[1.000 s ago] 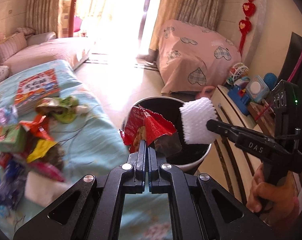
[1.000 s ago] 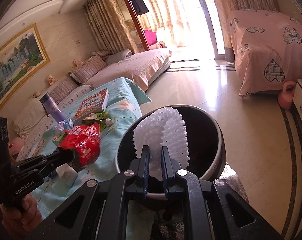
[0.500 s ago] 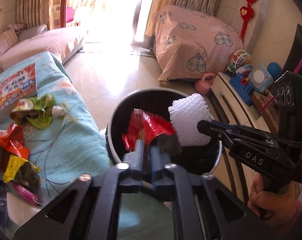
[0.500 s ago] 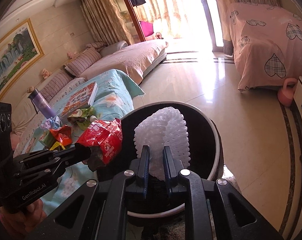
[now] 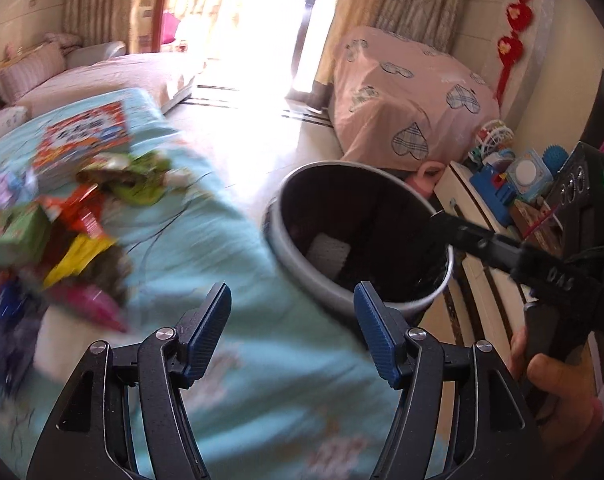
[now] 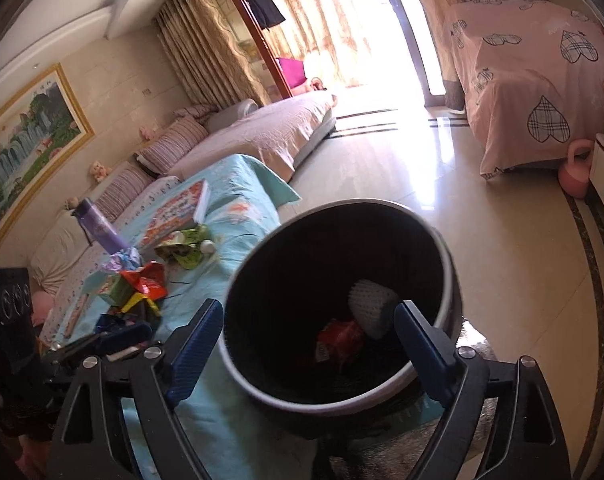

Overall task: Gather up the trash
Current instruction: 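Grasp the blue plastic bag with the left tool while the right tool grasps the soap bar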

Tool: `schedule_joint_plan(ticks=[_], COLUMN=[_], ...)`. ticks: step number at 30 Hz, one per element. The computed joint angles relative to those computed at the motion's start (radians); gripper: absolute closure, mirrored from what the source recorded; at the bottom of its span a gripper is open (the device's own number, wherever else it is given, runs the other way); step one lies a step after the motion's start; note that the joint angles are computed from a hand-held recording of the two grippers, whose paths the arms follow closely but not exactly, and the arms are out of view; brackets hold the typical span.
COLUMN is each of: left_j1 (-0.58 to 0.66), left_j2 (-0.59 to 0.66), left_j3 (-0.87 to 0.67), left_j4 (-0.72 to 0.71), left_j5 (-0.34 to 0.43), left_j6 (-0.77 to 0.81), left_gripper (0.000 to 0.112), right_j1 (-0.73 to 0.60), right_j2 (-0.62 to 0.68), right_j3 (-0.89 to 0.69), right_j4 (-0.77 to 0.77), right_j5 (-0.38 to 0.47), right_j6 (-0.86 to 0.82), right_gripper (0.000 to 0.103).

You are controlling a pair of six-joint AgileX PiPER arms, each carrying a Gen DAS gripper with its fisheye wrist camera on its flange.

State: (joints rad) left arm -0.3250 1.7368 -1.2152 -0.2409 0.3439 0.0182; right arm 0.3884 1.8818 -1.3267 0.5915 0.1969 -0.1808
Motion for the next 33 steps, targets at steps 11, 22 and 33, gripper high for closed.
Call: schedule_joint_plan(ticks=[11,22,33], left_j1=[0.187,0.441,0.545], left_j2=[-0.272,-0.359,-0.302], left_j3=[0.357,0.478,0.422], left_j4=[-0.108,-0.467,-0.471], left_j5=[-0.09,-0.053,-0.011], left_j6=[0.123,0.564,0.65], left_gripper=[0.047,0.047,0.046], right_j1=[0.155,0.295,0.373], right_j2=[-0.011,0.099,0.263], right_j3=[0.025,-0.115,-0.385], right_j4=[0.257,0.15,-0.197], right_j5=[-0.039,0.02,0.185], right_j6=[-0.232,-0.18,0.056], right_gripper=[0.009,0.005,0.005])
